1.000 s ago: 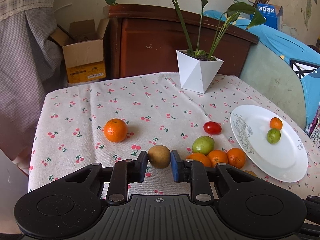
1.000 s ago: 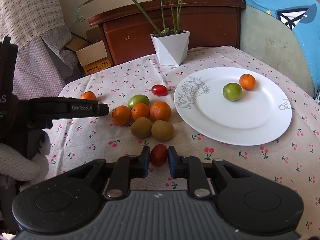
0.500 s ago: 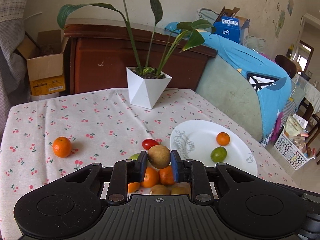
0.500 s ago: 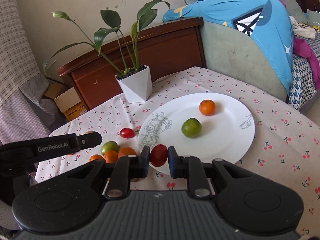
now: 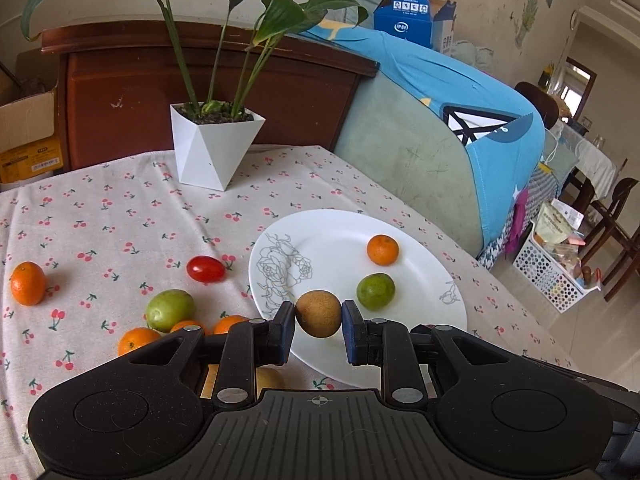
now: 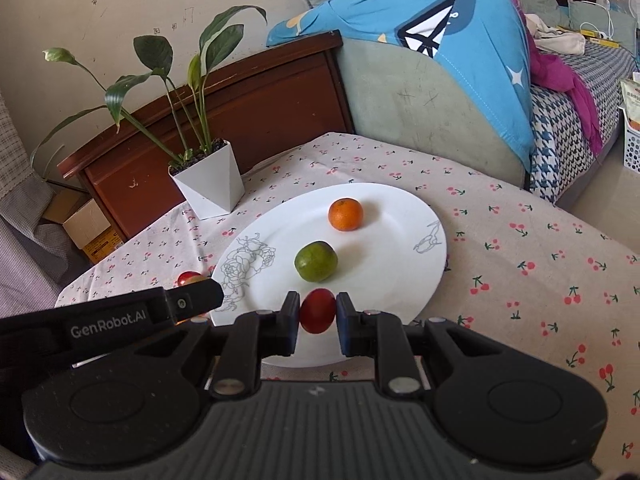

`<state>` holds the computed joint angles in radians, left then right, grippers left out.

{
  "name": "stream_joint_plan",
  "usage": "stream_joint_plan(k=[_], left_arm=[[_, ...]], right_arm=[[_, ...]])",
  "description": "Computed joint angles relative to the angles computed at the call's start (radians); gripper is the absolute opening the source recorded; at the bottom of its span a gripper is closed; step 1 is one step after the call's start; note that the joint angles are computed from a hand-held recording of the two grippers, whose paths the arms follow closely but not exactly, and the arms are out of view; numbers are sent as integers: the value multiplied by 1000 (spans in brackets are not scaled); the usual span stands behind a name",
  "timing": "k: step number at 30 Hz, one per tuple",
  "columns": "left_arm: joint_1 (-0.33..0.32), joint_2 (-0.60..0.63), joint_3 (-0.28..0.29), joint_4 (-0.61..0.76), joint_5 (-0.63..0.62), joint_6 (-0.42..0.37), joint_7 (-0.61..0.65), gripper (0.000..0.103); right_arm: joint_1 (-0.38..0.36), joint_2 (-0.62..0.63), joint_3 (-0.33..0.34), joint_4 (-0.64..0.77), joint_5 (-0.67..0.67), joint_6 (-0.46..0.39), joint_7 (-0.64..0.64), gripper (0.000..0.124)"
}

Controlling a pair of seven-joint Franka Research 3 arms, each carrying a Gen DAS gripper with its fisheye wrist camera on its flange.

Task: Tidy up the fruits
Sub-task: 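Carry kiwi and tomato onto the plate and open both tools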

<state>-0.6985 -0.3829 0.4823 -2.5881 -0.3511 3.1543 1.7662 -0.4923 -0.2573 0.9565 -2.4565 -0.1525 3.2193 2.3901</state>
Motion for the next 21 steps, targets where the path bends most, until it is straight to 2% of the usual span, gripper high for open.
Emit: stream_joint_plan(k=[4,12,13,15,16,17,21], left_arm=[[-12,26,4,15,-14,-12,10,23],[13,60,-41,36,-98,-26,72,25],[8,58,-39,38,-112,-26,83,27],[63,64,-92,40,-110,-21,59,38],[92,66,-119,39,-104,-17,44,50],[112,65,-136,36,-100,-9,31,55],[184,59,-192,35,-55,-20,-25,57]], right_arm=[[-1,16,-3,1,6,2,10,19],[-47,26,32,3,0,7,57,23],[-56,19,40,1,4,11,65,23],[-60,11,42,-2,17,10,69,23],[-54,10,37,-2,22,9,68,24],[-50,11,33,-2,25,8,68,24],[-29,13,15,2,26,7,63,28]])
